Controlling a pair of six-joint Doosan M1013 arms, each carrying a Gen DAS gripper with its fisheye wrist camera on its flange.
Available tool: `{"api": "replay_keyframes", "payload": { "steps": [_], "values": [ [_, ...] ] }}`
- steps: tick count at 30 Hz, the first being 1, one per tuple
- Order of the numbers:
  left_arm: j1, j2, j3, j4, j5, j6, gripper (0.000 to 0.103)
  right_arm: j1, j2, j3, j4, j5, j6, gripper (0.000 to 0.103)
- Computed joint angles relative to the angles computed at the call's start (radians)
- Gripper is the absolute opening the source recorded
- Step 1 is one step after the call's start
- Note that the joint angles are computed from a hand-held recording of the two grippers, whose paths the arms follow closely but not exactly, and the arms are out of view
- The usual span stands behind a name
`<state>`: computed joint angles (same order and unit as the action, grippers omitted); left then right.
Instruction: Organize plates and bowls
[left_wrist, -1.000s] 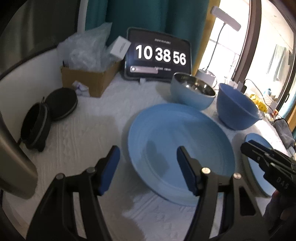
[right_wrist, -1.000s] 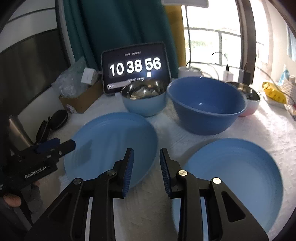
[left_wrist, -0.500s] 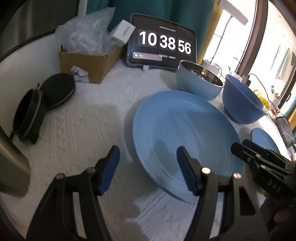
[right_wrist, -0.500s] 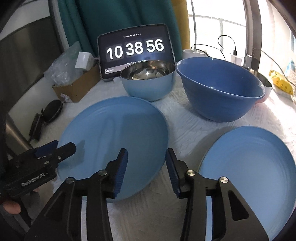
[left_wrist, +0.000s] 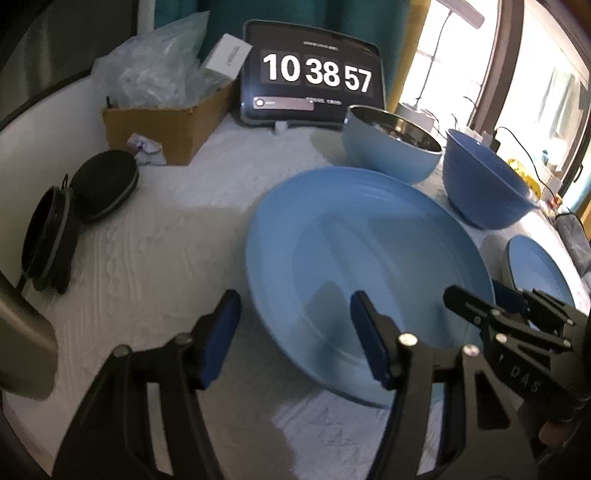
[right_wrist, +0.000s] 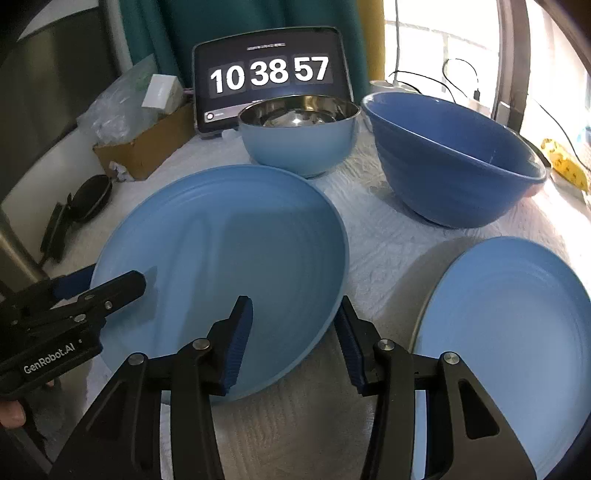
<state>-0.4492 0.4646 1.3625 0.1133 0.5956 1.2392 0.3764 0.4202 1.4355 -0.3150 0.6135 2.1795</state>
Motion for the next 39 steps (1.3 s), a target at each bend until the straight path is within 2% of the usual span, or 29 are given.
{"api": "replay_keyframes", "payload": {
  "steps": [3, 4, 7, 15, 29, 39],
  "values": [
    [-0.007, 0.001, -0.002, 0.043, 0.008, -0.027, 0.050, 0.003, -0.001, 0.002, -0.027, 0.004, 0.015, 0.034],
    [-0.006, 0.002, -0.002, 0.045, 0.010, -0.032, 0.049, 0.005, -0.001, 0.001, -0.041, 0.006, 0.022, 0.034],
    [-0.003, -0.001, 0.001, 0.030, 0.011, -0.027, 0.042, 0.008, -0.005, 0.007, -0.071, 0.002, 0.040, 0.033],
    [-0.009, -0.013, 0.013, -0.004, 0.004, -0.003, 0.042, 0.023, -0.027, 0.022, -0.213, 0.004, 0.137, 0.033],
    [-0.029, -0.040, 0.021, -0.009, -0.014, 0.034, 0.042, 0.023, -0.070, 0.057, -0.281, 0.000, 0.225, 0.033],
    [-0.046, -0.053, 0.024, -0.073, -0.020, 0.128, 0.042, 0.012, -0.123, 0.121, -0.325, -0.043, 0.343, 0.033]
  ]
}}
